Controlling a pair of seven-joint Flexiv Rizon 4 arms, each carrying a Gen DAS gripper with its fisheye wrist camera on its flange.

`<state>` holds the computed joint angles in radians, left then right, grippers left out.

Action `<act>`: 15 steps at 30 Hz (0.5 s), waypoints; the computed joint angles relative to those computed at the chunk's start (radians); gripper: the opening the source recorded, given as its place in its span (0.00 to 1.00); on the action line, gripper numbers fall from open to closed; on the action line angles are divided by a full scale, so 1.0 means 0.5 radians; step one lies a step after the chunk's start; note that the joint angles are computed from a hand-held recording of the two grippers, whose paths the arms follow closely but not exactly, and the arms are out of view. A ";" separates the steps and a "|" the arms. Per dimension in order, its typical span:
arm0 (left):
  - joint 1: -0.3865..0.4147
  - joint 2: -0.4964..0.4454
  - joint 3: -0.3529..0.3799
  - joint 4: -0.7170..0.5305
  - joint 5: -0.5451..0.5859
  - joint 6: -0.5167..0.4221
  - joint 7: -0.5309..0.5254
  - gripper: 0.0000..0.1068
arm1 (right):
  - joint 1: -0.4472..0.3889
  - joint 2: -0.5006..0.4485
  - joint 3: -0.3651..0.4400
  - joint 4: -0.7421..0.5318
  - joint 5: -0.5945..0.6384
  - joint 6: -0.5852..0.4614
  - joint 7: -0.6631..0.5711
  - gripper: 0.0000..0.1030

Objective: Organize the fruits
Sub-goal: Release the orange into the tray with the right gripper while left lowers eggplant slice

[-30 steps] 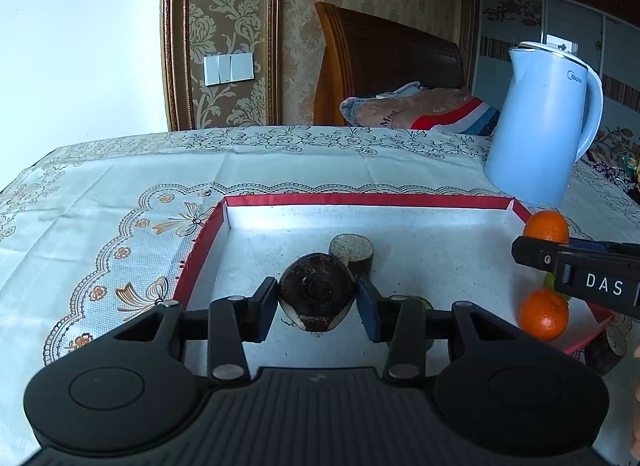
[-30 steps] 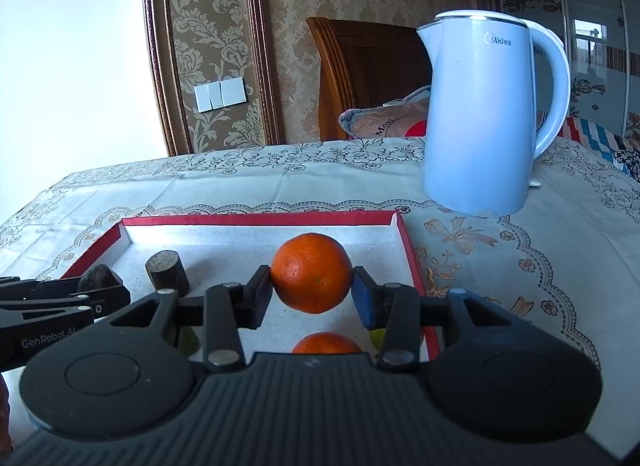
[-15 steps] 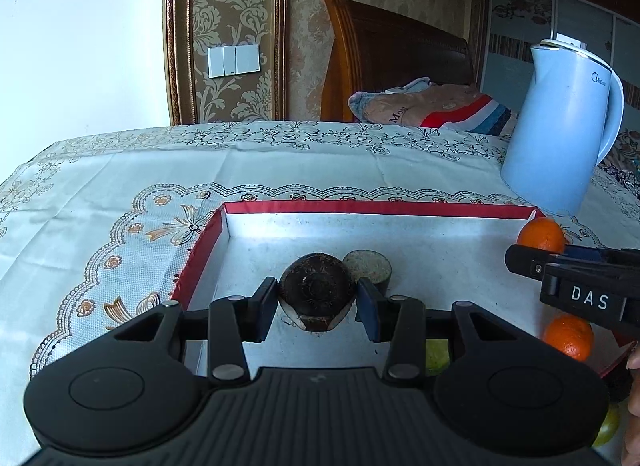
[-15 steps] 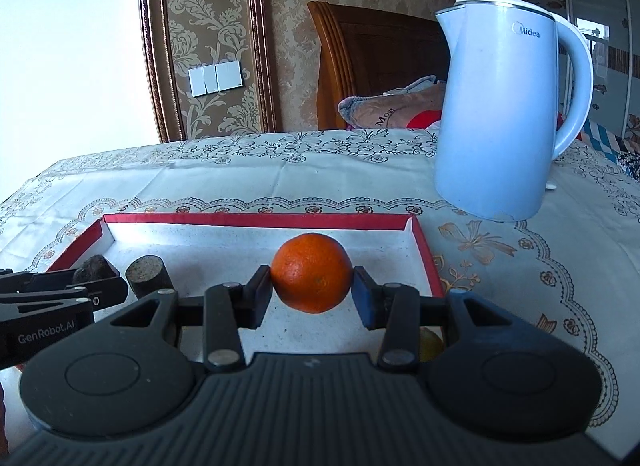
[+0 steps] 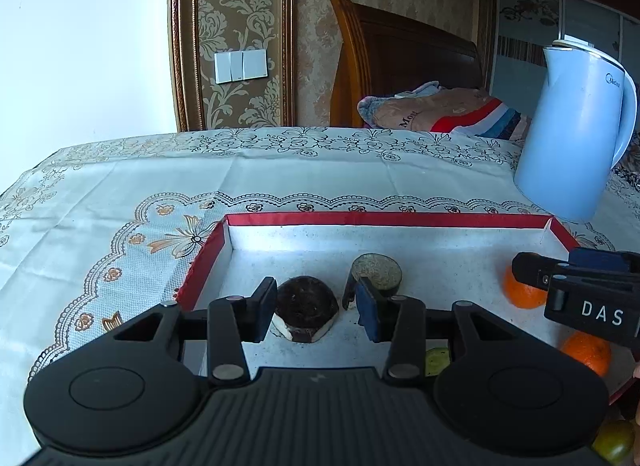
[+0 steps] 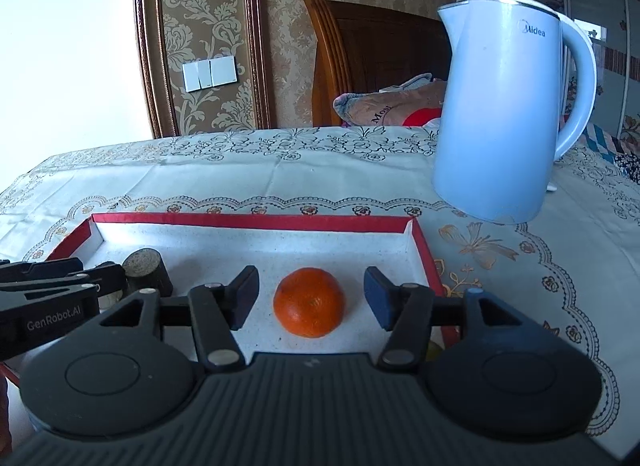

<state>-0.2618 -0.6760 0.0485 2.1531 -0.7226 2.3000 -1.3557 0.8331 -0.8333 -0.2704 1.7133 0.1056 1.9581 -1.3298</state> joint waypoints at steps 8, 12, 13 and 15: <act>0.080 0.032 -0.032 0.038 0.135 -0.009 -0.098 0.41 | -0.022 0.004 0.023 0.008 0.004 0.021 0.003 0.64; 0.114 0.056 -0.039 0.102 0.228 0.064 -0.216 0.49 | -0.007 0.010 0.015 0.040 0.063 0.105 -0.016 0.76; 0.116 0.060 -0.040 0.121 0.237 0.093 -0.251 0.54 | -0.011 0.014 0.025 0.050 0.072 0.127 -0.031 0.78; 0.113 0.062 -0.034 0.148 0.252 0.140 -0.285 0.54 | -0.025 0.021 0.054 0.065 0.093 0.164 -0.056 0.84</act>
